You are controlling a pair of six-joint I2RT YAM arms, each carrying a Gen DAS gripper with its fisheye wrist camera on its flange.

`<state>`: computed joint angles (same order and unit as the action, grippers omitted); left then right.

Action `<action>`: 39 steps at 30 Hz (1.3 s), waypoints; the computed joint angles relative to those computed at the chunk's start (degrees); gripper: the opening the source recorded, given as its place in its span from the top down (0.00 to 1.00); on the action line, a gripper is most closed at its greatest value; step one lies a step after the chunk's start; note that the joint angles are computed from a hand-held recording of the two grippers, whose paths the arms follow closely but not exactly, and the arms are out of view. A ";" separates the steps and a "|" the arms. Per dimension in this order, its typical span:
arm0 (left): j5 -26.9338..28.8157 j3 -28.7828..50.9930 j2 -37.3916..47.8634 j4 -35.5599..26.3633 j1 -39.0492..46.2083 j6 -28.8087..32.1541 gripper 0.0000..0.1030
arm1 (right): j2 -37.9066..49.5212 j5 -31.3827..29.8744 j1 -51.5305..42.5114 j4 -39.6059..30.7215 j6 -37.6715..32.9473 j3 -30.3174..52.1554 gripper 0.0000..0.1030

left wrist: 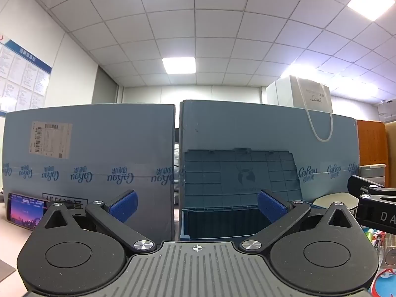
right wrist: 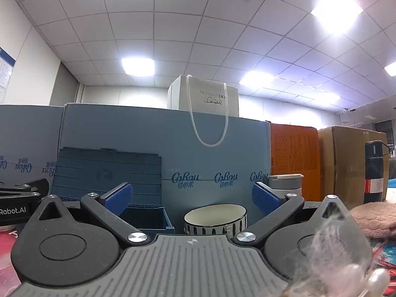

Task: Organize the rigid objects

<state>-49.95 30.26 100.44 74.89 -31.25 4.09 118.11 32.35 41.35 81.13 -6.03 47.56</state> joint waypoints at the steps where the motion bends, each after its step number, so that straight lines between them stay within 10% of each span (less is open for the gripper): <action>1: -0.09 -0.07 0.46 1.27 -0.04 0.59 0.00 | -0.36 0.06 -0.02 -1.01 1.06 -0.03 0.00; 18: -0.50 -2.00 1.37 7.70 -0.98 2.96 0.00 | -0.07 -0.88 -0.88 -0.85 1.23 -0.12 0.00; 39: 5.82 -1.58 -1.89 -1.68 1.17 -2.95 0.00 | -1.37 -0.97 -1.22 -4.75 4.17 0.09 0.00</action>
